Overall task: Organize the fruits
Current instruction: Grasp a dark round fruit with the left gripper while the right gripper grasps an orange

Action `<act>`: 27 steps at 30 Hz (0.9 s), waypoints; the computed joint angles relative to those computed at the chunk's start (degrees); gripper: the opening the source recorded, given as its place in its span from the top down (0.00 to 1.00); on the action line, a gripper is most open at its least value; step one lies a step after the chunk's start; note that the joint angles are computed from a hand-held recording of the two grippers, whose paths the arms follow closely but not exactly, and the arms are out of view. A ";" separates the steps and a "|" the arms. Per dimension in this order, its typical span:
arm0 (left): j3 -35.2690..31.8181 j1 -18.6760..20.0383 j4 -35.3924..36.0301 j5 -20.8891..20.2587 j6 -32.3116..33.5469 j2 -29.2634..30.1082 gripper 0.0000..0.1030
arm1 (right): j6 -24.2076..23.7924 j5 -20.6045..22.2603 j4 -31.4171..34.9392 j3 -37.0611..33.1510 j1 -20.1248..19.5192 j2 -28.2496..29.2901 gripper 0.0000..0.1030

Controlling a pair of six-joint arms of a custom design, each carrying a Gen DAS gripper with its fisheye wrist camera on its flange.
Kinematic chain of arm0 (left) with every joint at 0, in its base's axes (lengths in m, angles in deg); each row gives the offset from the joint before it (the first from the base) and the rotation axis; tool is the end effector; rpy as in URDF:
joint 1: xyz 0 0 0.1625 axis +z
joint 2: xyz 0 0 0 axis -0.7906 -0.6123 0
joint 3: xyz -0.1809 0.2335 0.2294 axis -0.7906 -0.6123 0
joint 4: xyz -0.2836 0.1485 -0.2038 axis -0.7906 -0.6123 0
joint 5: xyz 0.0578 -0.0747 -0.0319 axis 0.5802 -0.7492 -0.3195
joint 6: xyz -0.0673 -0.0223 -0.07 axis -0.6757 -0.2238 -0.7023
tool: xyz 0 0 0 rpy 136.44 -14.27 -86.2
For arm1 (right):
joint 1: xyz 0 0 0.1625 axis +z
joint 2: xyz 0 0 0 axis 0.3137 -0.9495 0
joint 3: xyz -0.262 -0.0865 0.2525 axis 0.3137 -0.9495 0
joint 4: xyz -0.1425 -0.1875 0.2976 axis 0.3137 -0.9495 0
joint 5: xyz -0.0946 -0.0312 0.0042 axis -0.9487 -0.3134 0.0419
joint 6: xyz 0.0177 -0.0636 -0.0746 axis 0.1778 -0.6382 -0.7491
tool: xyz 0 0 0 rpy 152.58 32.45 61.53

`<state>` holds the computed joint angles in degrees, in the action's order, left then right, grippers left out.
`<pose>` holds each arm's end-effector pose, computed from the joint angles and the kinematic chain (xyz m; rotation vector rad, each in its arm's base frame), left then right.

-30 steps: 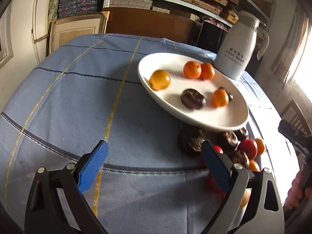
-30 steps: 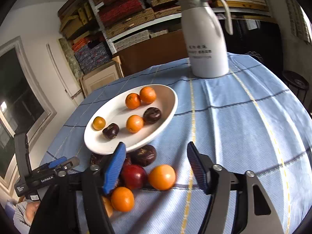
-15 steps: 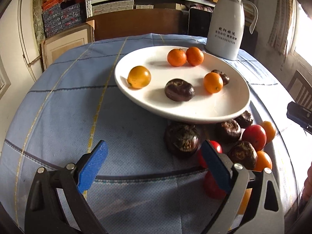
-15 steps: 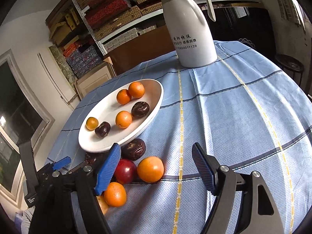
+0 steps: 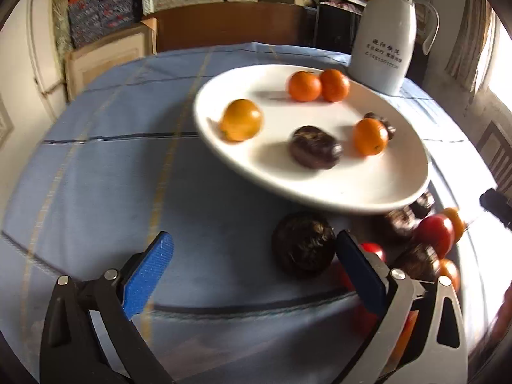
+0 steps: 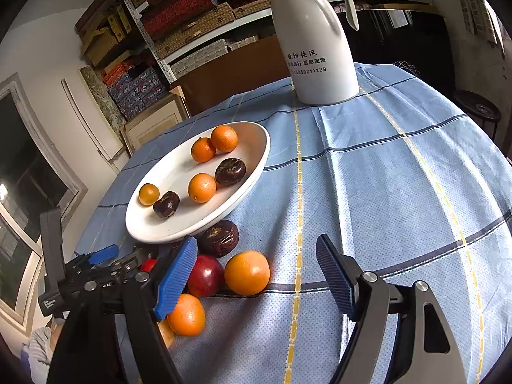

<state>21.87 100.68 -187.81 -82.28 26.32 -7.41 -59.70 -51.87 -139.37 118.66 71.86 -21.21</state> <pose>-0.2391 -0.5946 0.1237 0.3648 2.2428 -0.7901 0.1166 -0.5753 0.2662 0.3704 -2.6283 1.0217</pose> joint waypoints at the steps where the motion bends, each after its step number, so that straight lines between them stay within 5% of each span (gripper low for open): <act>1: 0.71 -0.25 0.78 1.51 -0.68 -0.45 0.04 | 0.18 0.25 0.10 -0.02 -0.11 -0.09 0.25; 4: 2.13 -0.52 6.31 4.85 -6.40 -1.90 0.05 | 0.22 0.93 0.16 0.15 -0.27 -0.38 0.25; 9: 3.92 -1.00 -3.52 2.39 0.84 -1.73 0.05 | -0.32 1.63 -0.21 0.49 -0.39 -0.72 0.25; 15: 1.03 -0.42 -3.96 -0.45 5.41 0.42 0.07 | -0.82 1.59 0.50 0.28 -0.34 -0.55 0.25; 17: -0.02 -0.03 -3.07 -1.81 6.02 0.89 0.34 | -0.94 1.24 1.34 -0.05 -0.29 -0.34 0.25; 19: -1.08 1.10 -1.90 -6.30 5.74 0.70 0.40 | -0.99 0.78 2.08 -0.39 -0.23 -0.10 0.25; 22: -1.23 1.24 -2.27 -6.83 6.12 0.89 0.50 | -1.17 0.55 4.14 -0.89 -0.19 0.09 0.25; 23: -1.10 1.19 -2.57 -6.90 6.32 0.88 0.56 | -1.31 0.48 4.79 -0.97 -0.21 0.11 0.29; 27: -0.08 1.04 -3.33 -7.23 6.34 0.35 0.58 | -1.40 -0.03 10.25 -2.05 -0.59 0.46 0.55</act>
